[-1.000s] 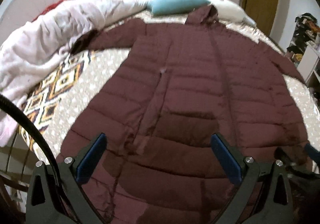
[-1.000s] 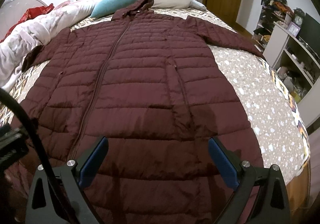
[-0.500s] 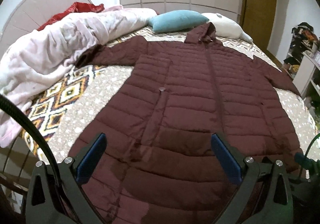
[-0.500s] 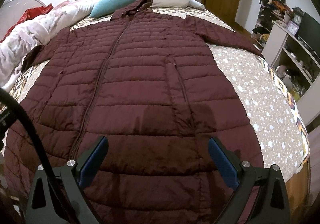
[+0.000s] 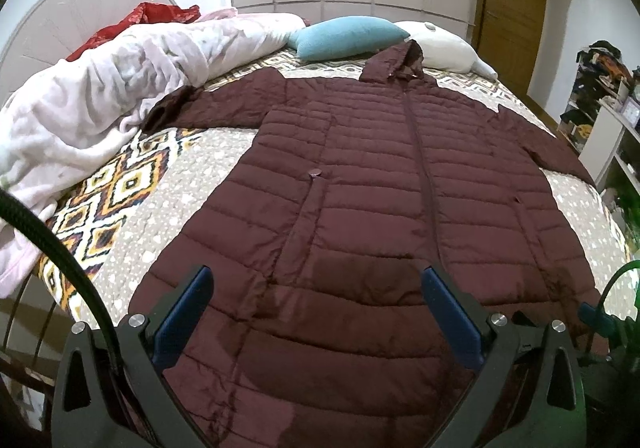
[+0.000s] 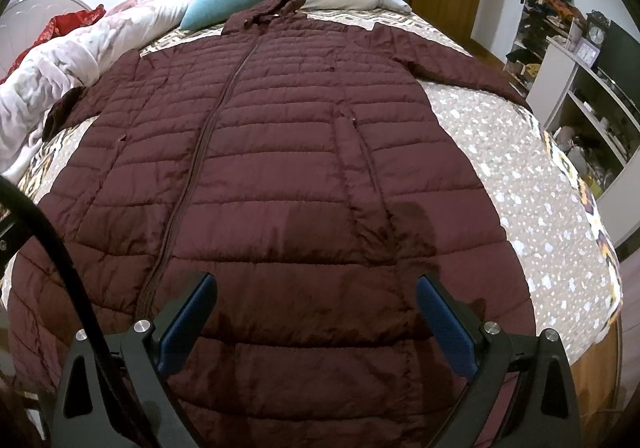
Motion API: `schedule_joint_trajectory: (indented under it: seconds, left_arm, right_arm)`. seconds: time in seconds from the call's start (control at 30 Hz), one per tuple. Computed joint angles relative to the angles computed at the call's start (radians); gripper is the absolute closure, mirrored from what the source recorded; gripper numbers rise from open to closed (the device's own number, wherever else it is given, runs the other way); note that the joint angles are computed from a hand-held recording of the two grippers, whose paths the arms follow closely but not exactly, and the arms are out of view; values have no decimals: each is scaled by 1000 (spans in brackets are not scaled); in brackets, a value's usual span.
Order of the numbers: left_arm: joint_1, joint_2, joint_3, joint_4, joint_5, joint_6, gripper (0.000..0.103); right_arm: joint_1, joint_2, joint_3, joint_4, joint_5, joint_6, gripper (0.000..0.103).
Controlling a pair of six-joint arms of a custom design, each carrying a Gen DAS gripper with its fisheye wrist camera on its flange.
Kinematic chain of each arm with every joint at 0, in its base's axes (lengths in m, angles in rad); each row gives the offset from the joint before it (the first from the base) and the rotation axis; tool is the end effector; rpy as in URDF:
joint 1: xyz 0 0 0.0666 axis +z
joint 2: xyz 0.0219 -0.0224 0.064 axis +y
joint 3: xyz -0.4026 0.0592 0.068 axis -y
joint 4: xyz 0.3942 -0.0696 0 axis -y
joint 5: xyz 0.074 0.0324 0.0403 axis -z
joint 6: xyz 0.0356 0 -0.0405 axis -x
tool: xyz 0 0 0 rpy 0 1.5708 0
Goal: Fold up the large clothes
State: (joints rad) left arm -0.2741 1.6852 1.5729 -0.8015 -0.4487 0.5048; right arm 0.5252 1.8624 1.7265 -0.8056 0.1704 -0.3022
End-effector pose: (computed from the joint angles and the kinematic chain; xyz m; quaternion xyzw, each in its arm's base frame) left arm 0.5737 -0.1457 0.3945 -0.1775 0.9084 0.0754 0.3709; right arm 0.5720 0.3240 0.3549 -0.0793 0.9445 0.0499 0.3149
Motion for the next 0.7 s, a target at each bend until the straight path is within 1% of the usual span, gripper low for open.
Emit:
schedule_joint_trajectory:
  seconds: [0.13, 0.4, 0.47, 0.63, 0.7]
  left_arm:
    - [1, 4, 3, -8, 20, -6, 0]
    - [1, 4, 0, 0, 31, -14, 0]
    - [-2, -2, -9, 15, 21, -15, 0]
    - [-9, -36, -55, 100, -34, -6, 0]
    - [-9, -38, -57, 106, -44, -17, 0]
  right_arm:
    - [0, 2, 0, -3, 0, -2, 2]
    - [1, 2, -5, -4, -4, -4, 2]
    - [2, 4, -3, -8, -5, -4, 2]
    - [4, 4, -5, -9, -3, -4, 2]
    - [4, 4, -5, -8, -3, -5, 2]
